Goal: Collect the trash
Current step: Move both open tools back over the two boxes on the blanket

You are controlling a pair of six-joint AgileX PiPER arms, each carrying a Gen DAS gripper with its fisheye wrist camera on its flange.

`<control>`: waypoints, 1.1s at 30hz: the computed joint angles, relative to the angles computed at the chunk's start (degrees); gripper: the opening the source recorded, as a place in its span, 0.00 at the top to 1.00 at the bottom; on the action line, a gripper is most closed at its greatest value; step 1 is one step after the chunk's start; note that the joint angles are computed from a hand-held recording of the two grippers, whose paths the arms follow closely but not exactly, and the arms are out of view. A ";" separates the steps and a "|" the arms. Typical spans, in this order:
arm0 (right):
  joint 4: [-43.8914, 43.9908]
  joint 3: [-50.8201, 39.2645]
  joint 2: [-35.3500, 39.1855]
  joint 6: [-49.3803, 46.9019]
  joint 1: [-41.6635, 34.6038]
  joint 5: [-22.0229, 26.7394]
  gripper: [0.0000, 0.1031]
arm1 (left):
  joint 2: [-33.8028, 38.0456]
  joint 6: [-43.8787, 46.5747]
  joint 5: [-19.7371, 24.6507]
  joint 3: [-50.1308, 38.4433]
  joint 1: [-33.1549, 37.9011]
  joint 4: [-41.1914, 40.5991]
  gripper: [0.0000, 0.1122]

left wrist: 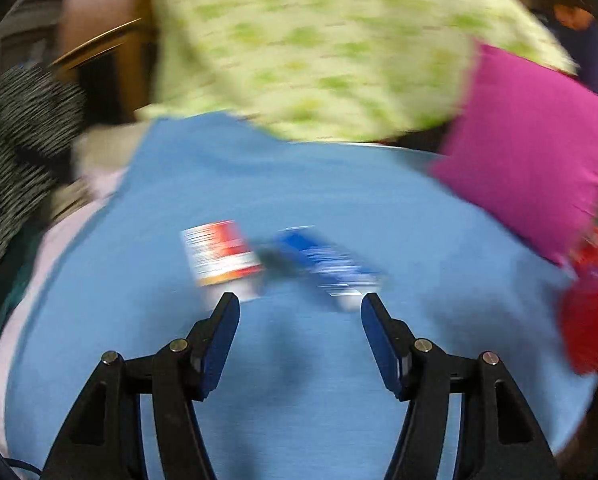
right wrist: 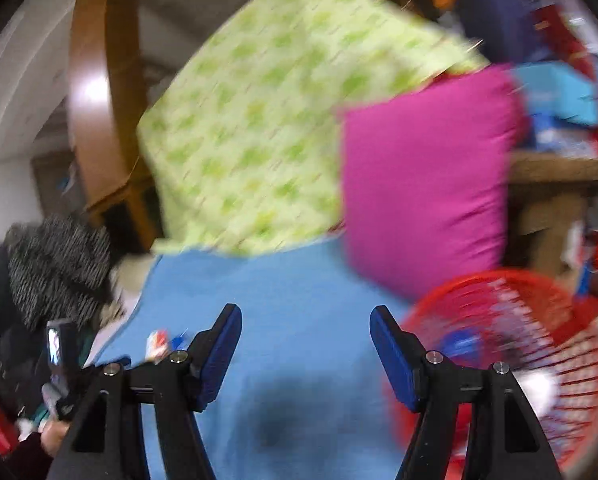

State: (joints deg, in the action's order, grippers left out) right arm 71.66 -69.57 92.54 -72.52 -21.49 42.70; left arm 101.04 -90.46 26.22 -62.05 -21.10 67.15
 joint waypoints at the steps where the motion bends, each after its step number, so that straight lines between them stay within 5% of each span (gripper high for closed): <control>1: -3.30 -1.49 1.69 4.08 3.72 -0.98 0.31 | -0.10 -1.17 -0.11 1.02 1.66 0.44 0.43; 6: -19.45 -9.99 14.32 20.73 20.45 -9.91 0.31 | 0.06 0.86 -2.84 3.46 7.63 -1.62 0.43; 10: -31.17 -16.40 25.07 27.87 25.88 -18.41 0.32 | 3.55 18.25 -5.06 0.33 9.97 -18.29 0.43; 14: -46.27 -25.82 35.39 41.68 25.59 -17.47 0.32 | 6.24 27.63 -3.50 -2.03 8.85 -26.29 0.43; 21: -46.82 -30.25 40.08 42.43 22.53 -15.43 0.01 | 11.07 26.85 0.11 -5.37 6.41 -23.29 0.43; 26: -38.98 -30.18 40.68 33.45 20.66 -14.10 0.00 | 11.87 16.77 1.73 -4.89 4.21 -13.43 0.37; 33: -42.91 -30.22 40.17 37.15 21.82 -14.43 0.00 | 12.39 6.66 2.28 -3.65 4.20 -8.24 0.21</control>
State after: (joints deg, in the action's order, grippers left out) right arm 28.76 -99.79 132.71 -35.37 0.33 28.27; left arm 113.43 -83.79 28.50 -65.70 -16.90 58.91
